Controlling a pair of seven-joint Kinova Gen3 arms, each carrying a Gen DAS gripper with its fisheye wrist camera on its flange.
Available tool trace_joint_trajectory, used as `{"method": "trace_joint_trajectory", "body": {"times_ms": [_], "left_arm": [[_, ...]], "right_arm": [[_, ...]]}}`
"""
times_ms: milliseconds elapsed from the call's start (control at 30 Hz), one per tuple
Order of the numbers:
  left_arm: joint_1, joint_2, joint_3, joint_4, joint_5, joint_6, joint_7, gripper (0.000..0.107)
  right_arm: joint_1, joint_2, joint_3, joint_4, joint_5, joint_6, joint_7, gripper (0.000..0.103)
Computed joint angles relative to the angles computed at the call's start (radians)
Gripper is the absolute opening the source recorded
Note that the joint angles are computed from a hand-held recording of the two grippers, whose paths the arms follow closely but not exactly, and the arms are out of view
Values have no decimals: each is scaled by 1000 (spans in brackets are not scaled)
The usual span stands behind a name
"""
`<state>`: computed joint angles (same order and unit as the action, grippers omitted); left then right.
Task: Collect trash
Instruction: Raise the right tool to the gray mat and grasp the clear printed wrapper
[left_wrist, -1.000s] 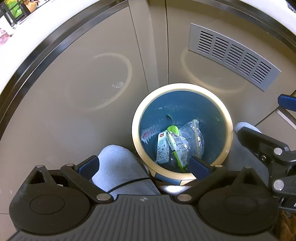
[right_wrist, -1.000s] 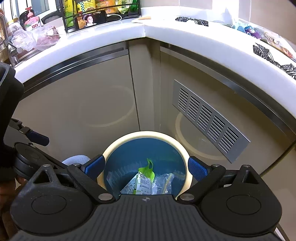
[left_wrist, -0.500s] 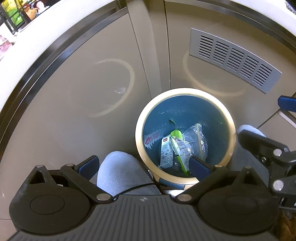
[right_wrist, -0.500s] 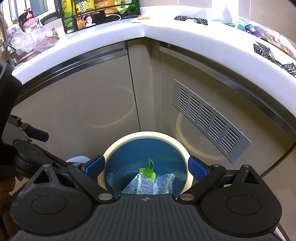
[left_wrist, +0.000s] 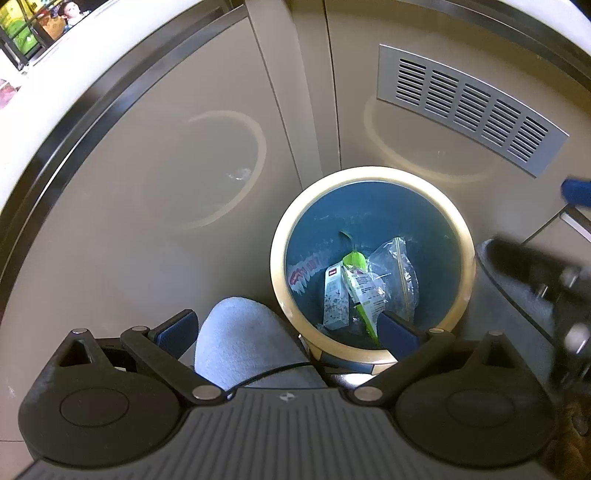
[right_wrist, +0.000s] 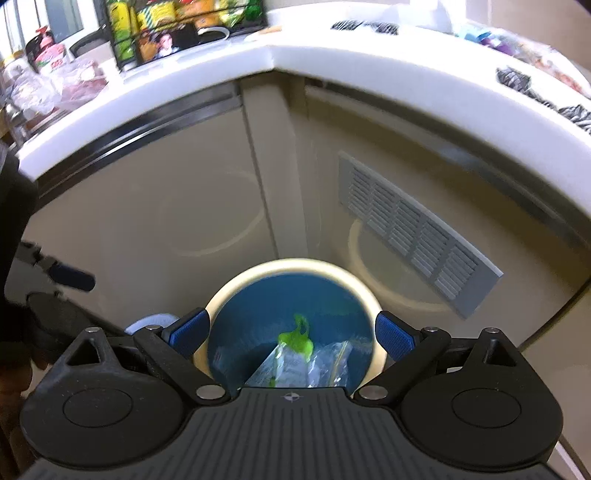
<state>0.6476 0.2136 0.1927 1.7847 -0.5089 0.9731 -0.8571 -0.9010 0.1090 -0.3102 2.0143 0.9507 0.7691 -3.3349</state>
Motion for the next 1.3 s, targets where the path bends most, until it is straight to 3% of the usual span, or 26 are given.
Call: {"method": "trace_joint_trajectory", "body": {"times_ms": [67, 233, 300, 367, 500, 600, 767, 967, 1000, 1100, 1200, 1300], "left_arm": [[4, -5, 0, -6, -9, 3, 5, 103], [-12, -59, 4, -26, -11, -24, 9, 103], [-4, -83, 9, -36, -67, -36, 45, 103], [6, -97, 18, -56, -137, -32, 90, 103], [-5, -95, 29, -137, -178, -11, 110, 103], [-13, -74, 27, -203, -167, 2, 104, 103], [-2, -28, 11, -303, -153, 39, 78, 103], [9, 27, -18, -426, -82, 105, 33, 103], [14, 37, -23, -444, -76, 113, 34, 103], [25, 67, -36, -512, -50, 129, 26, 103], [44, 108, -51, -598, -35, 125, 20, 103], [86, 186, -84, -718, -55, 116, 34, 103]], "right_arm": [[13, -8, -33, 1, 50, 46, -48, 97], [174, -58, -256, 14, 240, 179, -173, 97], [254, -81, -343, 14, 310, 231, -194, 97], [288, -95, -378, 12, 379, 310, -202, 99], [320, -85, -363, 19, 472, 473, -239, 101], [324, -65, -270, -5, 473, 533, -229, 103], [349, 0, -52, -48, 477, 491, -88, 103], [611, 54, -46, -190, 285, 252, 133, 102], [657, 55, -59, -200, 266, 211, 137, 97], [723, 50, -66, -184, 268, 111, 57, 43], [639, 11, 30, -122, 335, 59, -65, 22], [500, -39, 150, -52, 434, 62, -187, 15]]}}
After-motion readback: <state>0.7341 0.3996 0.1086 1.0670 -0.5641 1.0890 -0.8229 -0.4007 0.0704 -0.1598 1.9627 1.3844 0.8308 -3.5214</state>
